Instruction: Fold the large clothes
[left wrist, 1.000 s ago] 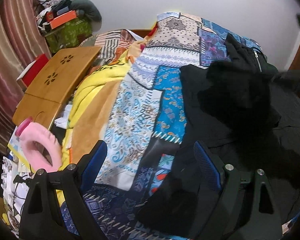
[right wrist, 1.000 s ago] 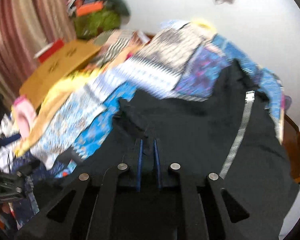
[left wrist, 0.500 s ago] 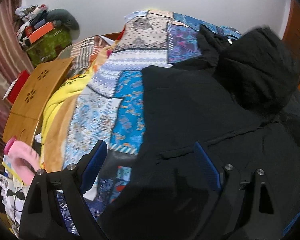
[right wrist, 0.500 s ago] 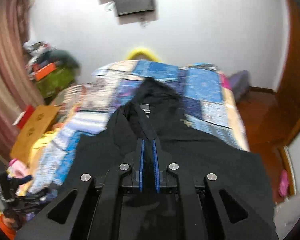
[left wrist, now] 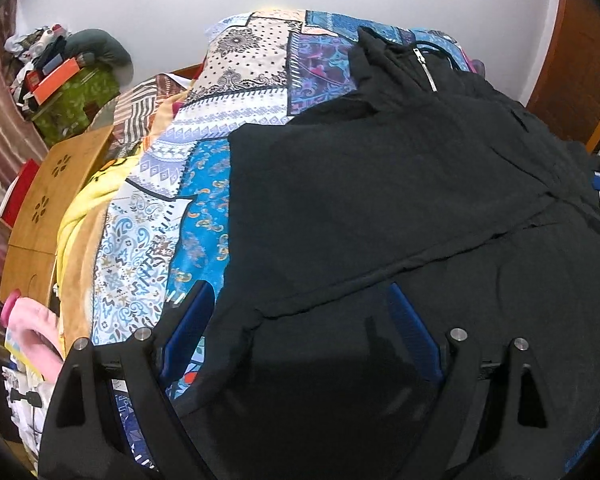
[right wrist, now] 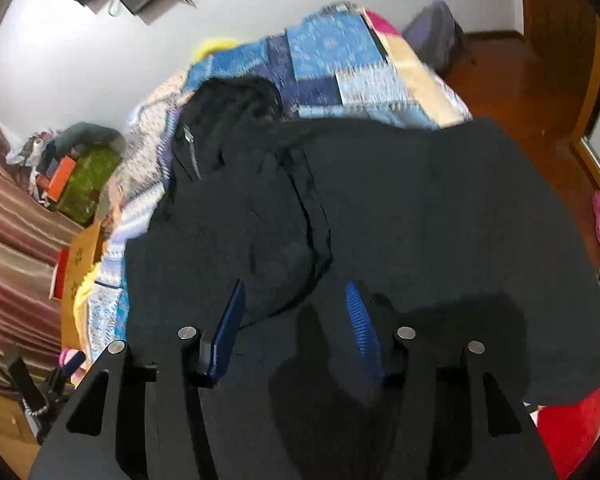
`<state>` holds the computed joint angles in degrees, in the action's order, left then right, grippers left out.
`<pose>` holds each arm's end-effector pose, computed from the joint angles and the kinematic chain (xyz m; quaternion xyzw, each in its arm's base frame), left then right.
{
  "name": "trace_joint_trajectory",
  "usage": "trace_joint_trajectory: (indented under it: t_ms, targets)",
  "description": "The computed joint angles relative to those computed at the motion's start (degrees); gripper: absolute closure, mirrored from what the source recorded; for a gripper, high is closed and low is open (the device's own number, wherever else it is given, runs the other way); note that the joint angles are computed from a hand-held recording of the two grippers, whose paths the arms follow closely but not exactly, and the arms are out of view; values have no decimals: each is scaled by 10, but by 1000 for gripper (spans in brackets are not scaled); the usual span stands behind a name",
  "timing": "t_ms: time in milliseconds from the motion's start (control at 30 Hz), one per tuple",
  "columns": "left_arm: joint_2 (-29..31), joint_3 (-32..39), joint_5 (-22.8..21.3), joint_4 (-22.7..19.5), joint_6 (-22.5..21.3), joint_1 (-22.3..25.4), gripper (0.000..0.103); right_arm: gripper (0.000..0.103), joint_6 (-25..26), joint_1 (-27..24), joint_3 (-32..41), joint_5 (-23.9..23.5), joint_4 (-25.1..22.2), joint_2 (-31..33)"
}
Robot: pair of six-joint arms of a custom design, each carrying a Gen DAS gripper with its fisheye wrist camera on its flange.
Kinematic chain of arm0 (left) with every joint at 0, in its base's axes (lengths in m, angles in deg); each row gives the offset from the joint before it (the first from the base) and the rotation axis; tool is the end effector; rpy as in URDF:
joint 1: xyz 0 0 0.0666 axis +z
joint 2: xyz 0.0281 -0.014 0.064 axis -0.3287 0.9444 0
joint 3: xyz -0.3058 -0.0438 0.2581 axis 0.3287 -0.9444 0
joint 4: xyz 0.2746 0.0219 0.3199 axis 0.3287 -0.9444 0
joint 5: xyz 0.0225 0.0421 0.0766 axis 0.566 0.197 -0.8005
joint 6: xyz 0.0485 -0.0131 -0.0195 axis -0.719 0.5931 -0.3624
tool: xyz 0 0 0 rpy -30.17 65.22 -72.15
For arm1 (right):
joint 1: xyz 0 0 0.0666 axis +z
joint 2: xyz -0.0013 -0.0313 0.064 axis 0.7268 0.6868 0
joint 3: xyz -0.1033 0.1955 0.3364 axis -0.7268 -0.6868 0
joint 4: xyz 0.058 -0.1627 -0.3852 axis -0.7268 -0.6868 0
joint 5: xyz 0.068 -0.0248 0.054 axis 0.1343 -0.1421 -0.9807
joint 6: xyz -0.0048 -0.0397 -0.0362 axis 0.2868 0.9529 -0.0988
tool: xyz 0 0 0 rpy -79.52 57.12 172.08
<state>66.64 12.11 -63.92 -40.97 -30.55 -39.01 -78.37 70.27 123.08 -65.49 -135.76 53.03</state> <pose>0.5763 -0.2009 0.3867 0.0282 0.9583 0.0129 0.2841 0.5869 0.2604 0.4311 0.0882 0.9470 0.1942 0.2402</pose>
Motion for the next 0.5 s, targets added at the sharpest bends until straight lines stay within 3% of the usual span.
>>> trace_joint_trajectory:
  t_ms: [267,433,467,500]
  targets:
    - [11,3,2,-8,2,4,15,52,-5,-10,47,-74,-24,58]
    - [14,2,2,-12,11,11,15,54,3,-5,87,-36,-48,82]
    - [13,1,2,-11,13,12,15,57,7,-4,90,-27,-51,84]
    - [13,0,4,-11,15,14,15,69,13,-1,92,-12,-54,84]
